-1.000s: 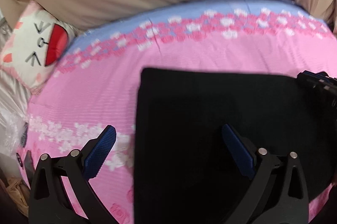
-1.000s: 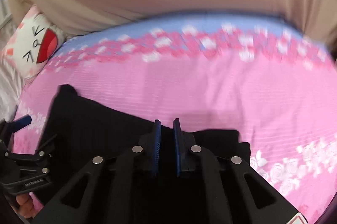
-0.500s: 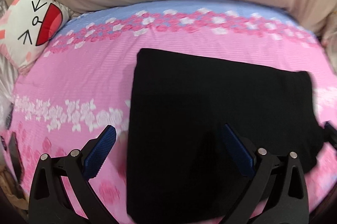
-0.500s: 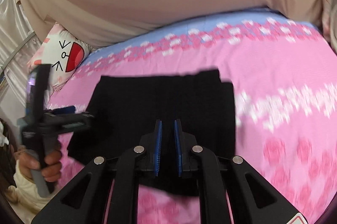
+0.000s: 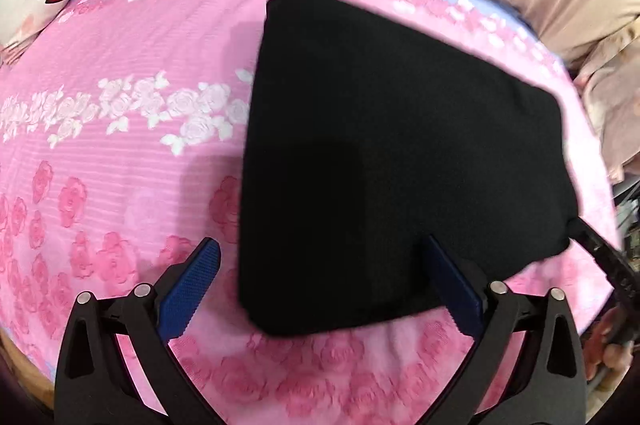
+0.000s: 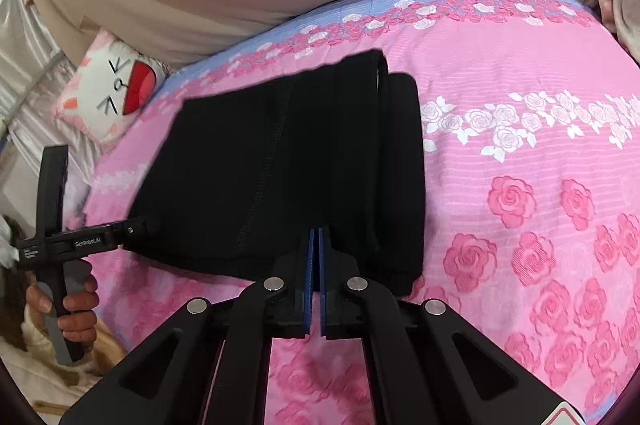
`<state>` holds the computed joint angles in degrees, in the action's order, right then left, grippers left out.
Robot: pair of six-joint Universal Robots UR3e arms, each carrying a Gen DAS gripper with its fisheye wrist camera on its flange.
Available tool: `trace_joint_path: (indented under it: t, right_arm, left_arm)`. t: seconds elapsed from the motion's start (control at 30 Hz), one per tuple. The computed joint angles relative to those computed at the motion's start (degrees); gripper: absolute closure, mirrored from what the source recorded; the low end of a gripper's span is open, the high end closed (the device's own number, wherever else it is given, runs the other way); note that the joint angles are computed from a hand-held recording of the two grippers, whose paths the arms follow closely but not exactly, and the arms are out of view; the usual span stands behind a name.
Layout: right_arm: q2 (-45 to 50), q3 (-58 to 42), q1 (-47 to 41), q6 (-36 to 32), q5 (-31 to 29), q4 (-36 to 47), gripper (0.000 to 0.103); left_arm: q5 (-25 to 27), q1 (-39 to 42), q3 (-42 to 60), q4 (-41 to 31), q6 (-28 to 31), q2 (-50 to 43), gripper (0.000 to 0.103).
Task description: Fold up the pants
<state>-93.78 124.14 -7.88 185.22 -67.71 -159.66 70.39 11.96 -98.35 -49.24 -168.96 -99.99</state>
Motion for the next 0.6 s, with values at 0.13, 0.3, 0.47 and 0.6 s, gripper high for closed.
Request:
trace_joint_path:
  t: [0.13, 0.3, 0.47, 0.6]
  right_arm:
    - [-2.78, 1.71, -1.83, 1.3, -4.39, -3.32, 0.027]
    - [3.28, -1.14, -5.61, 2.17, 3.98, 1.03, 0.027]
    - [10.74, -3.64, -5.2, 4.64, 10.11, 1.62, 0.023]
    - [12.72, -4.24, -5.16, 6.62, 12.93, -0.44, 0.016]
  left_arm:
    - [-4.8, 3.73, 1.37, -1.29, 1.54, 0.18, 0.005]
    - [-6.03, 2.38, 9.76, -9.23, -0.72, -8.94, 0.005]
    - [-5.36, -0.24, 9.41, -7.28, -1.67, -9.0, 0.005]
    - [-6.87, -0.5, 13.2, -9.34, -3.33, -11.6, 0.005]
